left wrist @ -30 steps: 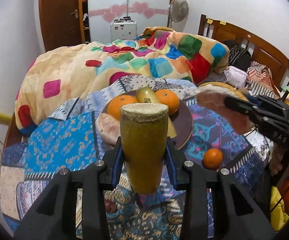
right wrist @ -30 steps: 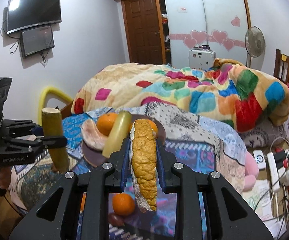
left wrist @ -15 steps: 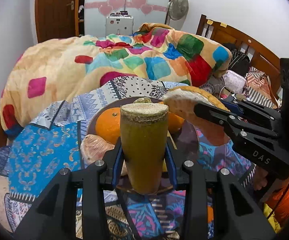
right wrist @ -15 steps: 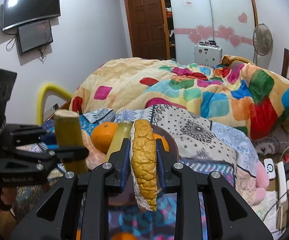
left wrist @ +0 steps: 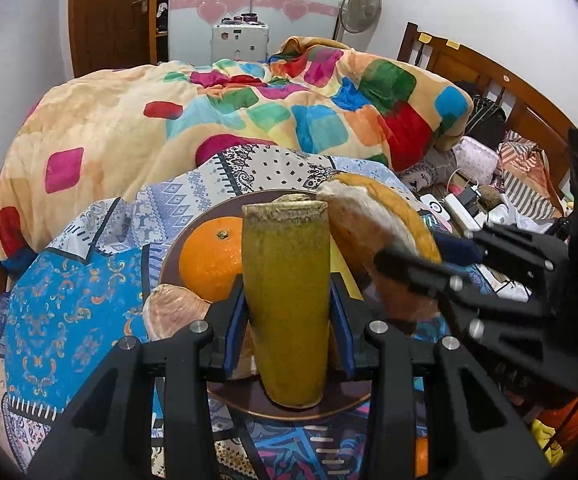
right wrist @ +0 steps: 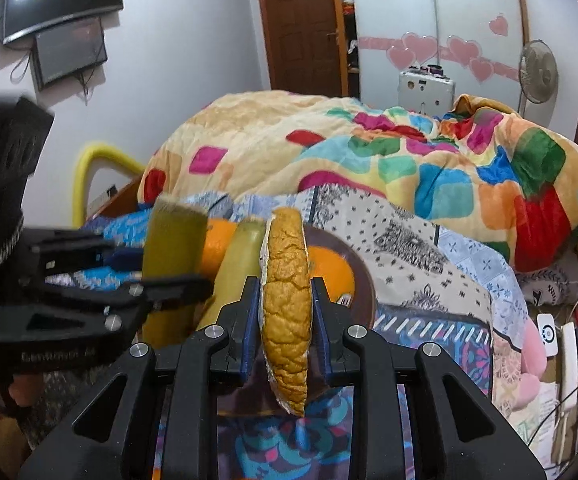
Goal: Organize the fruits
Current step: 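Lift the yellow fruit with the left gripper while the right gripper carries the pomelo segment toward the plate, then lower the yellow fruit and pomelo segment onto the plate and open both grippers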
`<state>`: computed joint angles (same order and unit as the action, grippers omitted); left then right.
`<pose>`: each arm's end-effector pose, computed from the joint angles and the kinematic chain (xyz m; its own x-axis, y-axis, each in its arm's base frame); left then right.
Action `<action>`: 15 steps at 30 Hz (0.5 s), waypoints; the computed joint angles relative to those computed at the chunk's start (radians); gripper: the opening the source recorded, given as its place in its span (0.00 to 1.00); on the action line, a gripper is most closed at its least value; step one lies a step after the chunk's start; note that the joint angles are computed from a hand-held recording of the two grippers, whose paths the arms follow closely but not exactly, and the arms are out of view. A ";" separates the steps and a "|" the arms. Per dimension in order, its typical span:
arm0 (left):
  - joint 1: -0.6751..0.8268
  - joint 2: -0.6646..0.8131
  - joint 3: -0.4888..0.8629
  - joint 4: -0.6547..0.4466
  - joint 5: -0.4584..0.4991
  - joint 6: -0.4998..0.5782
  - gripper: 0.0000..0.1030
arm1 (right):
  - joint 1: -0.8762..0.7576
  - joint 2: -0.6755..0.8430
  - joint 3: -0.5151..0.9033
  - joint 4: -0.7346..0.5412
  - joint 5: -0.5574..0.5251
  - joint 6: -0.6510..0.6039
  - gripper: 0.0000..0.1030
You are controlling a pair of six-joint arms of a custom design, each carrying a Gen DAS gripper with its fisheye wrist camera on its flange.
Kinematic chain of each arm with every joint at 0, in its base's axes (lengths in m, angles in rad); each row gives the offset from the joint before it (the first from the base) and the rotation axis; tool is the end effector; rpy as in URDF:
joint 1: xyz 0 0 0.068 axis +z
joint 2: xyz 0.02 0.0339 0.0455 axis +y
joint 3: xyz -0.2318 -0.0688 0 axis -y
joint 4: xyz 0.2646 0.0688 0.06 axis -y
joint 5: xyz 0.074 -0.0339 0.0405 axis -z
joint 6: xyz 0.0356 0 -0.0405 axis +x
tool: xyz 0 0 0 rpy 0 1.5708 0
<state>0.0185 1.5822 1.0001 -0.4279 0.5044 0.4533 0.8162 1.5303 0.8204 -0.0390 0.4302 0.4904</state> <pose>0.3328 -0.0110 0.1609 -0.6557 0.3713 -0.6574 0.5873 0.7980 -0.1350 0.2357 0.2290 0.1457 -0.6247 -0.0395 -0.7798 -0.1799 0.9791 0.0945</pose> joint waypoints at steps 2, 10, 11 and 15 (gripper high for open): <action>-0.008 0.007 0.001 0.012 -0.014 -0.008 0.38 | 0.008 0.005 0.000 -0.005 0.006 -0.007 0.22; -0.015 -0.012 -0.028 0.066 -0.044 -0.013 0.39 | 0.010 0.009 0.010 -0.017 -0.001 -0.015 0.23; -0.015 -0.017 -0.031 0.067 -0.048 -0.012 0.39 | 0.011 0.008 0.011 -0.020 -0.001 -0.011 0.23; -0.003 -0.048 -0.048 0.056 -0.038 -0.006 0.41 | 0.022 0.001 0.011 -0.028 0.020 -0.009 0.26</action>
